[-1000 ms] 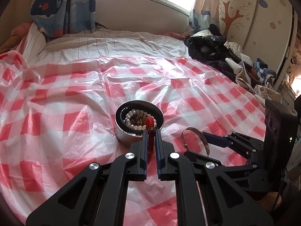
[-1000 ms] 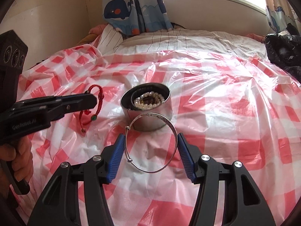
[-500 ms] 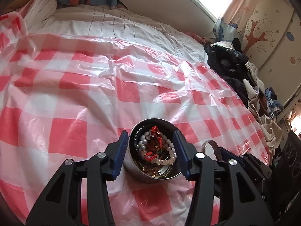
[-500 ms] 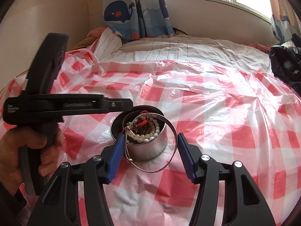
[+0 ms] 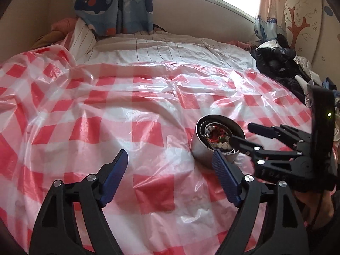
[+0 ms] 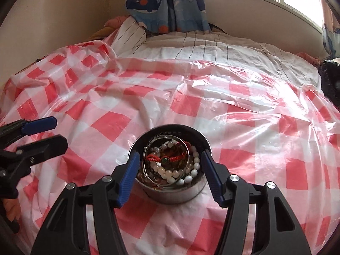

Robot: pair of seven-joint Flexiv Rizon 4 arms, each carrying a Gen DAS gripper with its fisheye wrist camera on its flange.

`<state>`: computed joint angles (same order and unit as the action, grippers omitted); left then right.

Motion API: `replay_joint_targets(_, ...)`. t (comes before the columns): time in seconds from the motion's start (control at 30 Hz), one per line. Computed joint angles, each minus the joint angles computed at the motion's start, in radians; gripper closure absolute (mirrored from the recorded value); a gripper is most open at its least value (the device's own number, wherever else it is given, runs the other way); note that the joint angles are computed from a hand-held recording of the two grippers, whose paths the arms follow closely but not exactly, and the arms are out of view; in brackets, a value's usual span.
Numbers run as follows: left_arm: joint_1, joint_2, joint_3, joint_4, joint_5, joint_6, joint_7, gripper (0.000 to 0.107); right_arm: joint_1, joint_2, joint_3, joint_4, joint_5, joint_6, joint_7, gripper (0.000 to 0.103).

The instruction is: Organize jewelry

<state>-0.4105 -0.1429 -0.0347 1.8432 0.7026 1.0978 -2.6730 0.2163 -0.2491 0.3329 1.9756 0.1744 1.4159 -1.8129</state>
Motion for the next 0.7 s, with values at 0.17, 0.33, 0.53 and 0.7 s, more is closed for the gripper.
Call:
replay_joint_targets(0.17, -0.061, 0.018, -0.032, -0.004, 0.1, -0.153, -0.077, 0.021, -0.04, 0.138, 0.023, 0.156, 0.123, 0.025, -0.044, 0.032)
replay_joint_targets(0.33, -0.107, 0.03, -0.073, -0.003, 0.169, -0.254, -0.174, 0.013, -0.006, 0.215, -0.04, 0.288, 0.16, -0.009, 0.02, 0.031)
replay_joint_targets(0.53, -0.122, 0.013, -0.098, 0.004, 0.175, -0.306, -0.203, 0.012, 0.056, 0.205, -0.12, 0.403, -0.119, 0.101, 0.276, 0.017)
replay_joint_targets(0.7, -0.126, 0.001, -0.09, 0.008, 0.152, -0.296, -0.185, 0.012, 0.054, 0.204, -0.159, 0.455, -0.287, 0.163, 0.429, 0.014)
